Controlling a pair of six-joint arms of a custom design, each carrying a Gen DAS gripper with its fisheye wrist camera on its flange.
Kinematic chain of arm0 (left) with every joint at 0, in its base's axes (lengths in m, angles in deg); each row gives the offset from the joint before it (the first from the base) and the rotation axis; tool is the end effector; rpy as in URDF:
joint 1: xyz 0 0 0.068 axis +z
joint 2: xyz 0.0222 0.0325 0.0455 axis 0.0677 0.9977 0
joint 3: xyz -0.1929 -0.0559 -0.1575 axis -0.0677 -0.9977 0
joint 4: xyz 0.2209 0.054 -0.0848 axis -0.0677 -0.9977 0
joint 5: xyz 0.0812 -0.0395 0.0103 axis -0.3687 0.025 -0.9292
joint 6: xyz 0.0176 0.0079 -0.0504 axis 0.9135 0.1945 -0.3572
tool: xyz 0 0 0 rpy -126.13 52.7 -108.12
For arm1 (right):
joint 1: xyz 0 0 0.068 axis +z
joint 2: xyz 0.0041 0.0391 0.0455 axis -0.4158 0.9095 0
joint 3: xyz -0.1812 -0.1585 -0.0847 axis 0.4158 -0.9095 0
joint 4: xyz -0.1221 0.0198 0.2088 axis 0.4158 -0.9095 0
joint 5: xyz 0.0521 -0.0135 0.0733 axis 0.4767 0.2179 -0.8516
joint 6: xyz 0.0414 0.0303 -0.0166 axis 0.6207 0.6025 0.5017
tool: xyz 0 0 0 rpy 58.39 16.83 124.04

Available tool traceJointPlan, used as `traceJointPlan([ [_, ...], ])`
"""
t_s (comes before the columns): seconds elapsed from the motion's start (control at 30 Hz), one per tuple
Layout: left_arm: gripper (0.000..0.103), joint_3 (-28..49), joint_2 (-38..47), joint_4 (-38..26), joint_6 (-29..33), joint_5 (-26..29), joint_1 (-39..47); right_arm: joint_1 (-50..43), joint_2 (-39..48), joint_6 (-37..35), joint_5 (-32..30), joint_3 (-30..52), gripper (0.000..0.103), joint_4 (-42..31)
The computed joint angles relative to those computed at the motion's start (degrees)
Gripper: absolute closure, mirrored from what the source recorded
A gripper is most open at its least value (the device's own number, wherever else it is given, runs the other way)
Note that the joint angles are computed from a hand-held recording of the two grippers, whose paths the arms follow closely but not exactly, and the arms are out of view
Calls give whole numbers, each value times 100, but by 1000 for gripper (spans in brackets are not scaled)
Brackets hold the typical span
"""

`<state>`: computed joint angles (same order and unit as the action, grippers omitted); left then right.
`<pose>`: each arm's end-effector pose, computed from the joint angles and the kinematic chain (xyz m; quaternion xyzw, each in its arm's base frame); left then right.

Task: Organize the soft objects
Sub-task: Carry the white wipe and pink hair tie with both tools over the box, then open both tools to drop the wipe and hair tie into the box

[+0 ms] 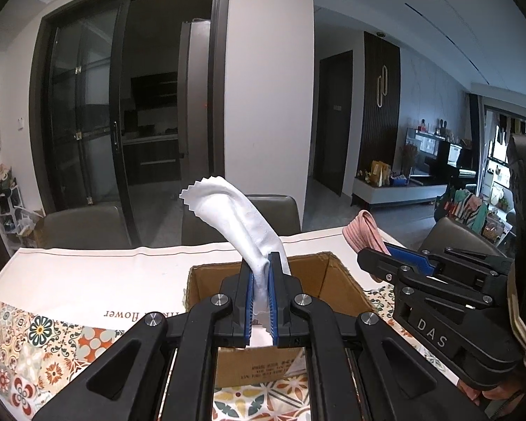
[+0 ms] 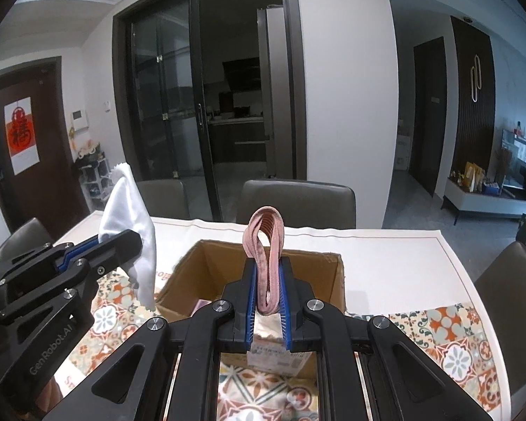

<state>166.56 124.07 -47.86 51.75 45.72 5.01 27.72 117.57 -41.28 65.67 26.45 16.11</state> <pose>0.3056 -0.0123 0.3943 0.2326 0.8007 -0.1574 0.5292 0.2252 0.2472 0.3890 0.0677 0.8494 -0.0065 0.5233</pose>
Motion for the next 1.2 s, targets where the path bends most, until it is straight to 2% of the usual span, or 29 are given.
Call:
traceJointPlan([
  [0.4, 94, 473, 1026, 200, 24, -594, -467, -751, 502, -312, -734, 119, 90, 221],
  [0.73, 93, 1140, 2019, -355, 158, -975, -726, -1409, 986, -381, -1565, 253, 90, 159],
  [0.93, 91, 1353, 2397, -610, 208, -1163, -844, -1697, 1073, -321, -1935, -6, 89, 259],
  [1.03, 73, 1311, 2375, -638, 267, -1261, -864, -1849, 1061, -217, -2207, -170, 86, 337],
  [1.07, 63, 1314, 2368, -665, 251, -1290, -874, -1867, 1067, -215, -2216, -183, 82, 322],
  [1.13, 61, 1321, 2364, -646, 229, -1319, -872, -1877, 1052, -221, -2237, -216, 63, 340],
  [1.2, 55, 1308, 2333, -657, 241, -1340, -845, -1858, 1021, -236, -2188, -246, 63, 383],
])
